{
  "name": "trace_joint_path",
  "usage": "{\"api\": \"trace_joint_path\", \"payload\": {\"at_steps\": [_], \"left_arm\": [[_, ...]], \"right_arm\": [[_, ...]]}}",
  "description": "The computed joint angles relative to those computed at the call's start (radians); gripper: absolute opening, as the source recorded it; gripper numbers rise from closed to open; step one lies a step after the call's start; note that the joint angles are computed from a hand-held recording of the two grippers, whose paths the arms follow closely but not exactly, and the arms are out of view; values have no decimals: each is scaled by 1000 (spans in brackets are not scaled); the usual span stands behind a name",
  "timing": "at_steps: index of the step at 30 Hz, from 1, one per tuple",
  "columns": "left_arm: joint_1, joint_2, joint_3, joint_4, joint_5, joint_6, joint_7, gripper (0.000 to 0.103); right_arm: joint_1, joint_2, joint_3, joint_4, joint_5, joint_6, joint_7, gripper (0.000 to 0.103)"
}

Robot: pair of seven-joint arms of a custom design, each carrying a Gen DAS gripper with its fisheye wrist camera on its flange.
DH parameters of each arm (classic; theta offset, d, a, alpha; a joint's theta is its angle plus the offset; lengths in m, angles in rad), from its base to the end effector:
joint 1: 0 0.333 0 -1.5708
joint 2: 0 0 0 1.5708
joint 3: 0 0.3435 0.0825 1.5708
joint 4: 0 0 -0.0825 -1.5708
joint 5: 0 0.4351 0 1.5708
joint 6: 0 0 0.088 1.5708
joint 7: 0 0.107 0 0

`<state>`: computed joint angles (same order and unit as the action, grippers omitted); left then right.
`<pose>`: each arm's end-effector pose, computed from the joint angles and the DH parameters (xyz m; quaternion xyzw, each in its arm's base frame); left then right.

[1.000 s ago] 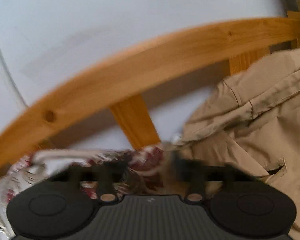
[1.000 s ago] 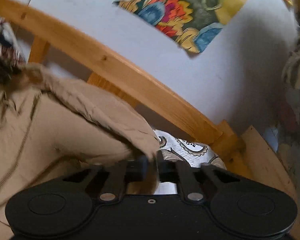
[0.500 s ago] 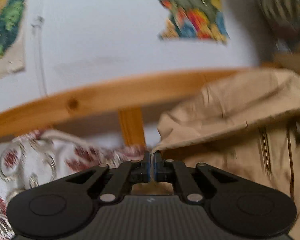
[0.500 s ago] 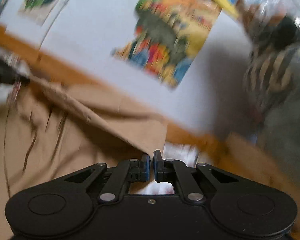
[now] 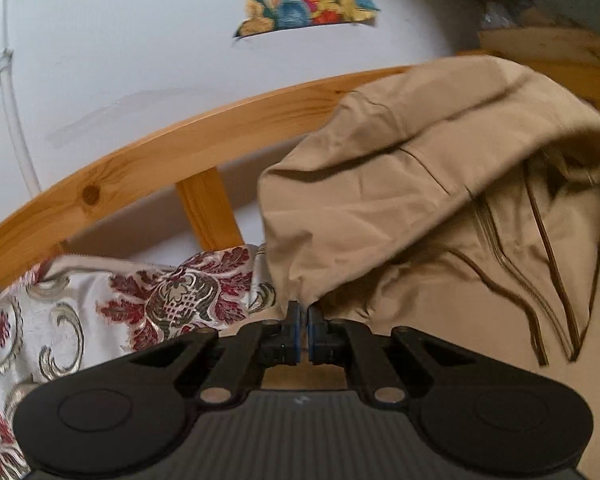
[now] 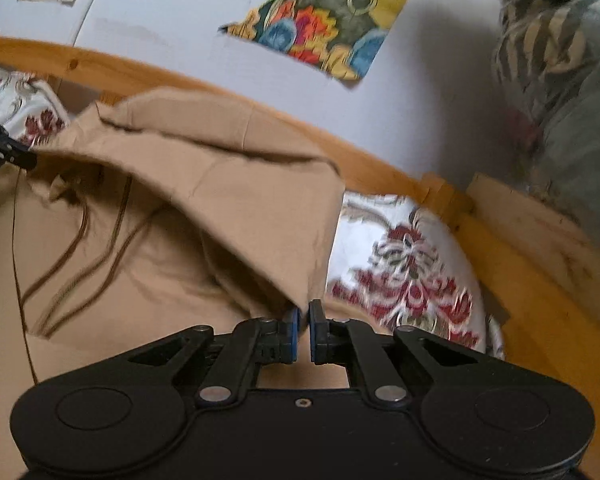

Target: Fold large clothes

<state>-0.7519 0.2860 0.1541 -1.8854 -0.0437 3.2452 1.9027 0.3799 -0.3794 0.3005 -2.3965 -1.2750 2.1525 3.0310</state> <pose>0.5888 -0.4093 0.4900 -0.2762 0.8127 -0.4029 0.3177 0.4035 0.2862 0.4970 -0.5674 0.6036 -0.5296 0.1823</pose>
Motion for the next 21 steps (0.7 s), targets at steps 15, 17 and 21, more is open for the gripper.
{"api": "trace_joint_path", "payload": {"at_steps": [15,17,21], "left_arm": [[30,9,-61,-34,-98,62,197,3],[43,8,-77,-36,-127,68,213,3],[110,0,-157,-56,-167,80,243,3]], "right_arm": [[-239,43,-113,192,-356,895,985,81],[-224,132,-143,264,-316,901,999,82],[-189,214,-164,315,28,798,788,84]]}}
